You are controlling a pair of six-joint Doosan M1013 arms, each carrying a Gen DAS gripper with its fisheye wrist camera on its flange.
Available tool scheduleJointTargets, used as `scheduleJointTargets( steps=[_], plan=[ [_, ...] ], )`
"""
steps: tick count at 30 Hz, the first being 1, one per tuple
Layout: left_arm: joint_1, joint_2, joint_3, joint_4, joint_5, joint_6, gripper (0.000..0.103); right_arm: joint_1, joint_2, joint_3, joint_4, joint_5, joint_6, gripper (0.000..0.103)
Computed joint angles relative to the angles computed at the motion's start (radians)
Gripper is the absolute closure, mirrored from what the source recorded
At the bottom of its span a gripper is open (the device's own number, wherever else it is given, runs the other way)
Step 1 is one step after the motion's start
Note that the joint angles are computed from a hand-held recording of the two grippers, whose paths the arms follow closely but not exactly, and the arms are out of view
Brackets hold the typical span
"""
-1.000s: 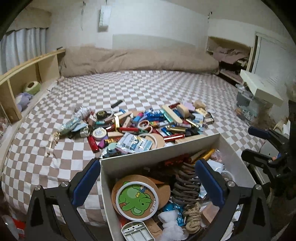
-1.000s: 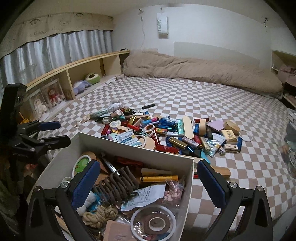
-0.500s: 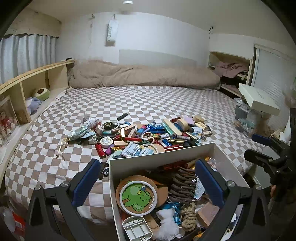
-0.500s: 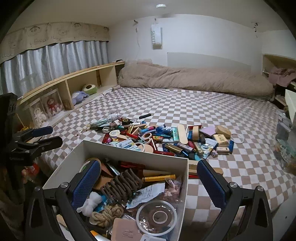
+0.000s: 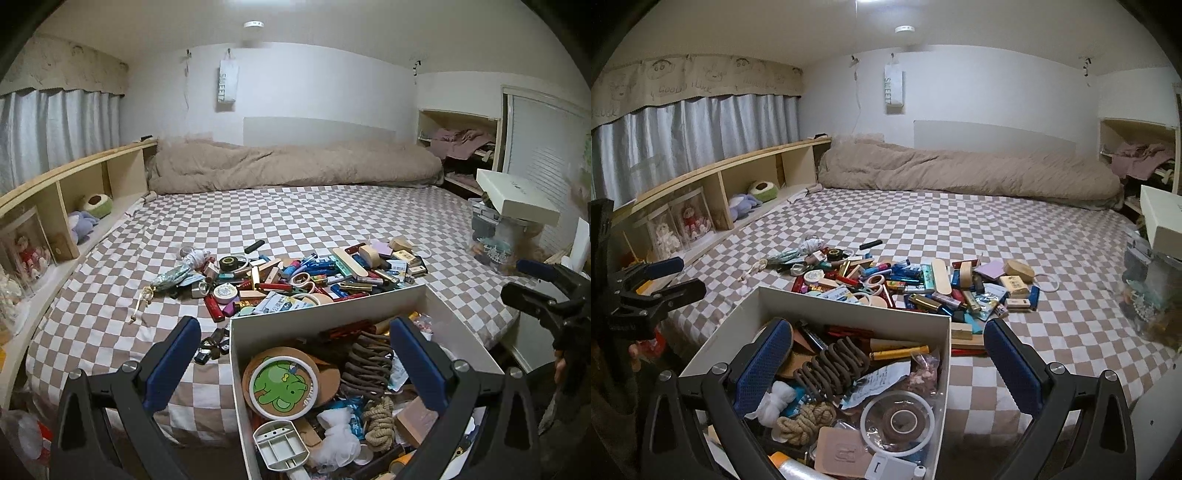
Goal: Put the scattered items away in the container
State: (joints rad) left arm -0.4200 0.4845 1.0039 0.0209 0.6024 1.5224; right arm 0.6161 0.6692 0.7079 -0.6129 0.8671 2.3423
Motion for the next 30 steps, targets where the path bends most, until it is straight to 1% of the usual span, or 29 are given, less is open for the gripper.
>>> scheduleJointTargets(
  steps=[4,8,15,30],
  plan=[
    [-0.003,-0.015,0.024,0.020,-0.023,-0.014,0.000,0.007,-0.008,0.012,-0.035,-0.003,0.022,0.000],
    [-0.005,-0.028,0.041,0.046,-0.048,-0.034,0.000,0.011,-0.019,0.030,-0.054,-0.022,0.042,0.000],
    [-0.010,-0.037,0.047,0.076,-0.055,-0.059,0.000,0.023,-0.025,0.032,-0.108,-0.028,0.051,0.000],
    [-0.017,-0.050,0.066,0.125,-0.066,-0.116,0.000,0.031,-0.034,0.047,-0.119,-0.025,0.058,0.000]
  ],
)
